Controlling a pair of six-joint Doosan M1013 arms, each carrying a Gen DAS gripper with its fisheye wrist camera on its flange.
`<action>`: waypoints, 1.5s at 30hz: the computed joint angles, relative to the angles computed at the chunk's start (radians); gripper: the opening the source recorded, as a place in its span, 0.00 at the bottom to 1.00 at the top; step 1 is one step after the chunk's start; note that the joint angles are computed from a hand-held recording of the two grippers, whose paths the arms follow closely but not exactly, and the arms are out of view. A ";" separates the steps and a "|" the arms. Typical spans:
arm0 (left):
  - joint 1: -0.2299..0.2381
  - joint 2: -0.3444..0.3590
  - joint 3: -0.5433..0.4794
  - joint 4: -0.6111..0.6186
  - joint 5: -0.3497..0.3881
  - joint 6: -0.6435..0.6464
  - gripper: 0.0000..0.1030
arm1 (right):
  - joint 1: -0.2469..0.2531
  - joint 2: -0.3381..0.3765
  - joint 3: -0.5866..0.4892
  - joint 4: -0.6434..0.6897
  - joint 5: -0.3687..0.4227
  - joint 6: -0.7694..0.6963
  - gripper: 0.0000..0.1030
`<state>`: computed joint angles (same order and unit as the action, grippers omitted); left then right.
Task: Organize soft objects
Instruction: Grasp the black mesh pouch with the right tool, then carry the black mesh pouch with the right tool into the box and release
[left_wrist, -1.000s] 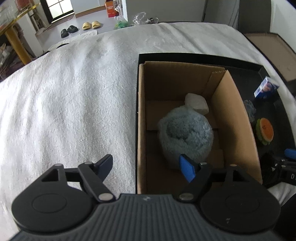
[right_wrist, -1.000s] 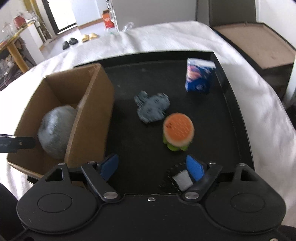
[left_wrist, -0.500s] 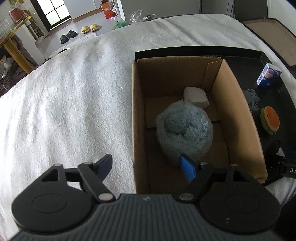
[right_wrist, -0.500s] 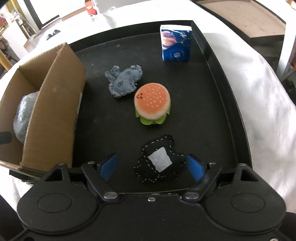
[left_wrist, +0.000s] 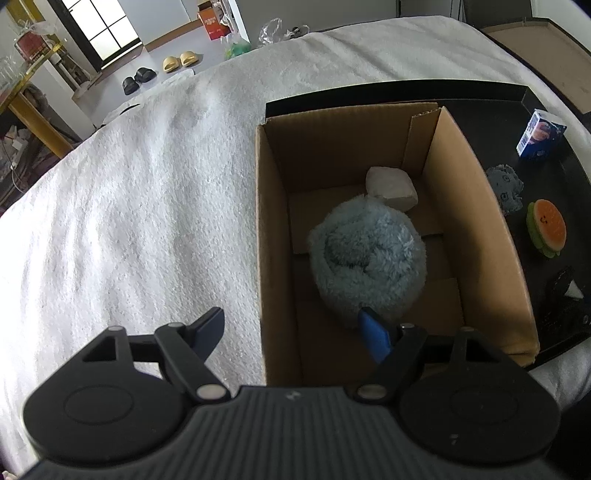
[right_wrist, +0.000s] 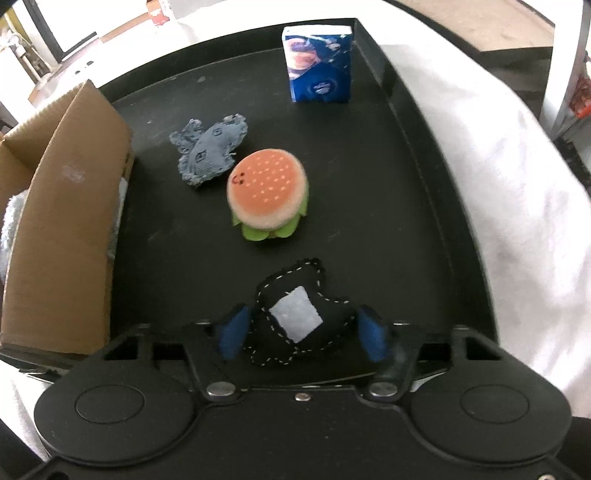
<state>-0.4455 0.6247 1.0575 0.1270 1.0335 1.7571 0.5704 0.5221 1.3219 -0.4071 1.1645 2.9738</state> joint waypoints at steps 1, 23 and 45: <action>-0.001 -0.002 0.002 0.003 -0.003 -0.001 0.76 | -0.001 -0.004 0.003 -0.001 -0.004 0.002 0.45; 0.008 -0.032 0.036 -0.019 -0.052 0.002 0.76 | 0.015 -0.054 0.004 -0.088 -0.039 0.056 0.37; 0.043 -0.049 0.058 -0.132 -0.128 -0.006 0.75 | 0.033 -0.002 -0.166 -0.196 -0.054 -0.071 0.38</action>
